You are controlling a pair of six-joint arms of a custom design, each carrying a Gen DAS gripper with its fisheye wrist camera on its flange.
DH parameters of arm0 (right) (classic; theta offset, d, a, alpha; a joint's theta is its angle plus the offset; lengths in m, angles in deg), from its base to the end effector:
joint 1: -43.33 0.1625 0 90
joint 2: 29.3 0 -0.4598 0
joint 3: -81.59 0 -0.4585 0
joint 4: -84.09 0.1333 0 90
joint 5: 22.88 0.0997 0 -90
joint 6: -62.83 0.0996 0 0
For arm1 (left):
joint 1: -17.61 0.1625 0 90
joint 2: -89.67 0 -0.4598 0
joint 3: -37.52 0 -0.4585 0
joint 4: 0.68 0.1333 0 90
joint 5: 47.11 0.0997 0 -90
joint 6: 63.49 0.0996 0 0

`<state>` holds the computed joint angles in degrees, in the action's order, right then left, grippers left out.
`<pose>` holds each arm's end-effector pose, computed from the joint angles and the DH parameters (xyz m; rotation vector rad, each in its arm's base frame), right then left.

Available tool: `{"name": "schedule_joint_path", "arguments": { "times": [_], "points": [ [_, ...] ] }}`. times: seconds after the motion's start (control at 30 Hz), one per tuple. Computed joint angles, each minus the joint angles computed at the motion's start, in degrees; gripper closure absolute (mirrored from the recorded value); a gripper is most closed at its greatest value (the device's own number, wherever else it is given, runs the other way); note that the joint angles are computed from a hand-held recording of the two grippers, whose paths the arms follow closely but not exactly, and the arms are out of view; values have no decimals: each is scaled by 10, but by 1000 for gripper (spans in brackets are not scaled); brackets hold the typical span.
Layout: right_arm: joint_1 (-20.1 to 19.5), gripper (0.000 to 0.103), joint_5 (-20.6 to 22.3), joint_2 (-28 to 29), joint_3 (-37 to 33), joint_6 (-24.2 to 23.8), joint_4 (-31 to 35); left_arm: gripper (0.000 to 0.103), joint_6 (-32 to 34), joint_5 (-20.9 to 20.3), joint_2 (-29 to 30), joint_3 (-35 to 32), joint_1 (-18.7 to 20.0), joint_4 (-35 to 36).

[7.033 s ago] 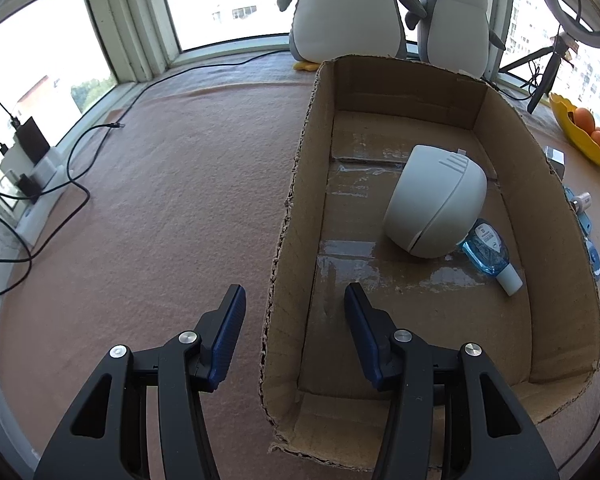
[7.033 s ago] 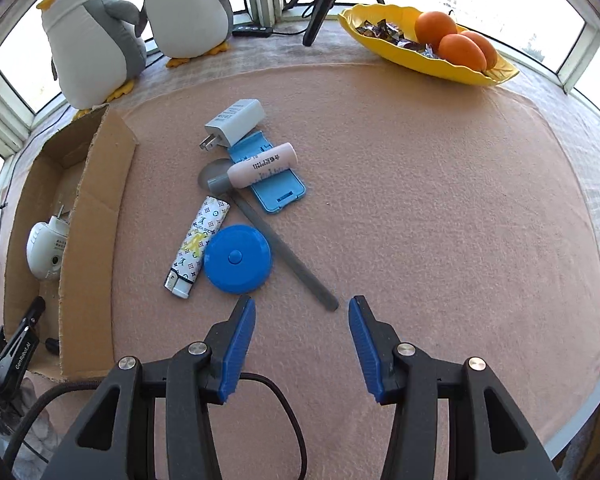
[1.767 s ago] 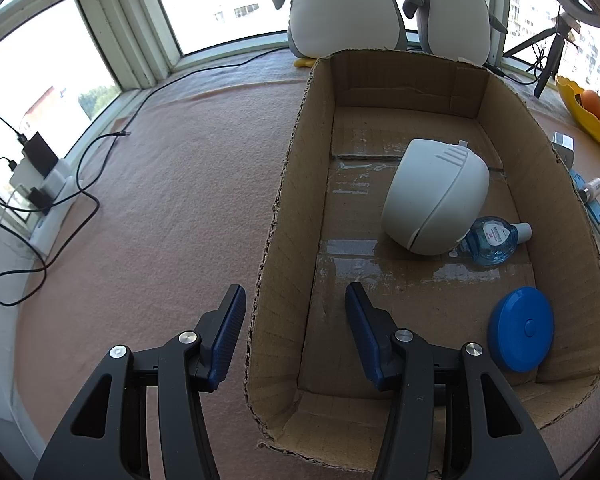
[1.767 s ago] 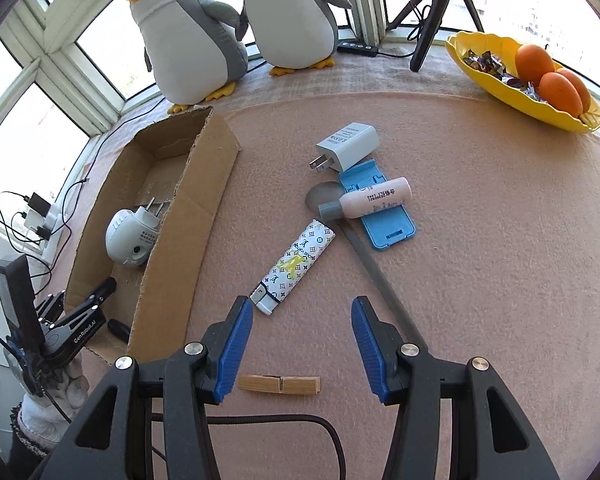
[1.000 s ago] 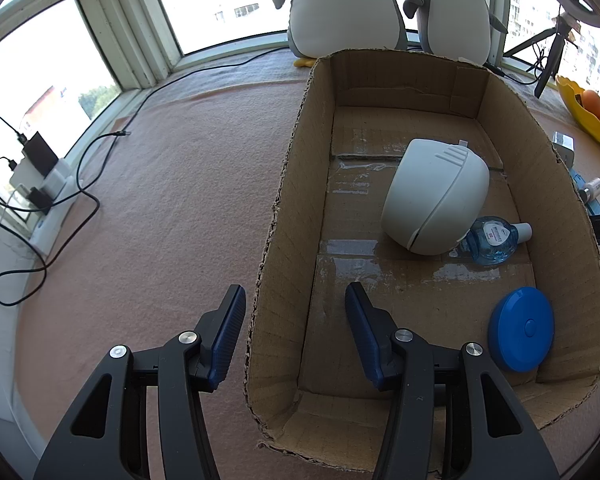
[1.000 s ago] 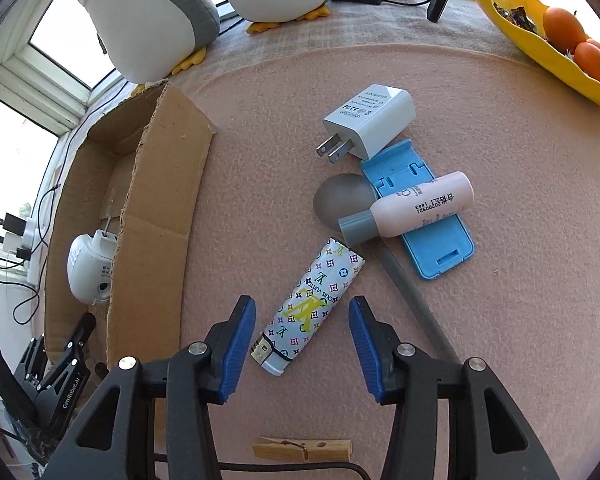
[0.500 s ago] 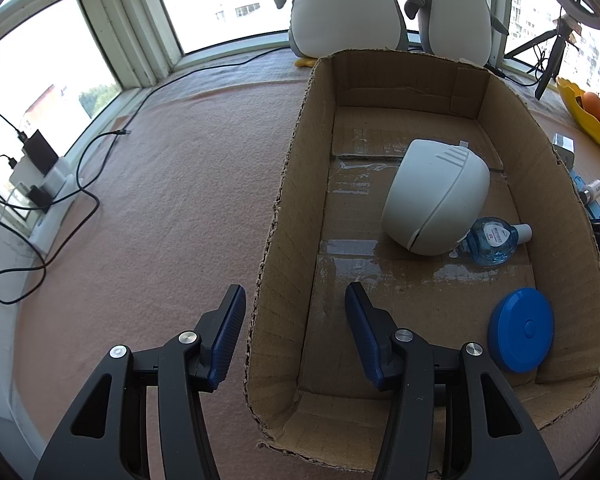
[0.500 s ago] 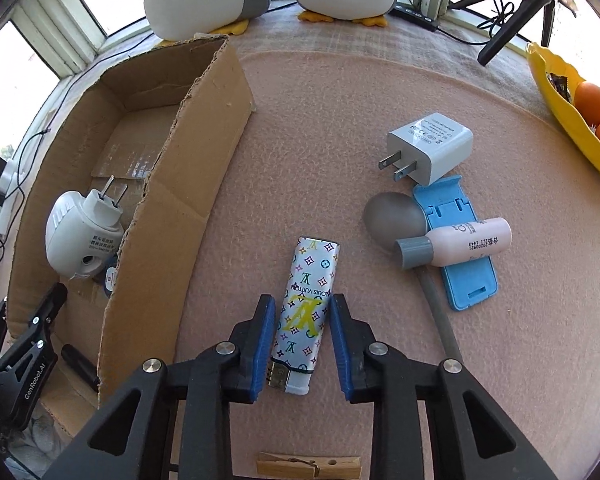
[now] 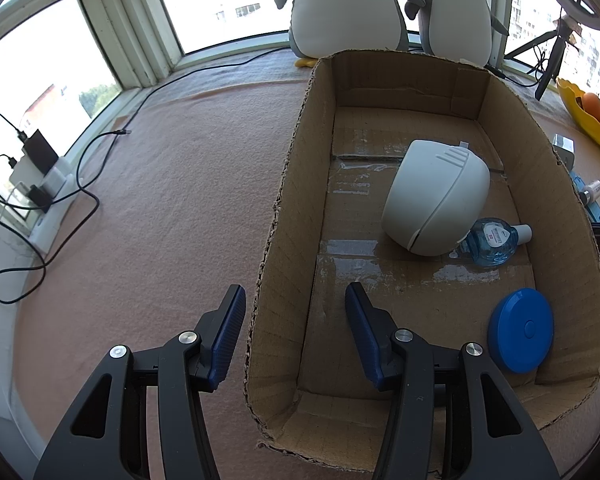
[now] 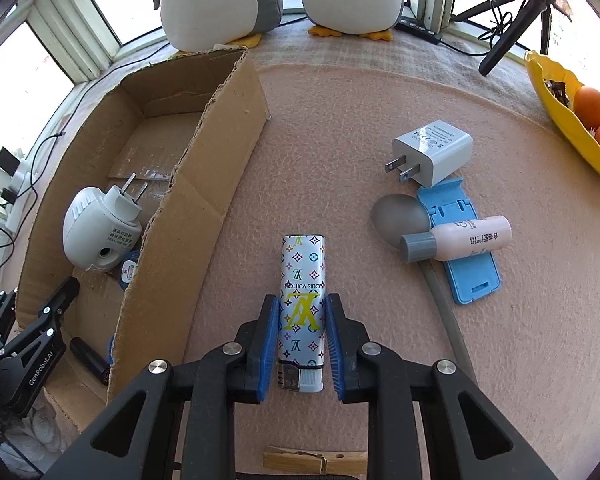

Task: Organize rigid objects
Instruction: 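Carry the patterned lighter into the box and release it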

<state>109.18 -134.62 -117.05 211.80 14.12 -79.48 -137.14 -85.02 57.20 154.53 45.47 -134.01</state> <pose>-0.1123 -0.4861 0.2847 0.4025 -2.4793 0.2757 -0.3132 -0.4052 -0.1588 0.1718 2.1095 -0.6480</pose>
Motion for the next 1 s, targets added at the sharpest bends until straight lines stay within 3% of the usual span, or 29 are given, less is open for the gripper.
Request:
{"name": "schedule_joint_path", "arguments": {
  "times": [0.23, 0.43, 0.67, 1.0],
  "points": [
    [11, 82, 37, -26, -2, 19, 20, 51, 0, 0, 0, 1, 0, -1],
    [46, 82, 64, -34, -15, 35, 44, 51, 0, 0, 0, 0, 0, 0],
    [86, 82, 65, -3, -33, 52, 39, 51, 0, 0, 0, 0, 0, -1],
    [104, 82, 47, 57, -55, 69, 23, 51, 0, 0, 0, 0, 0, 0]
  ]
}}
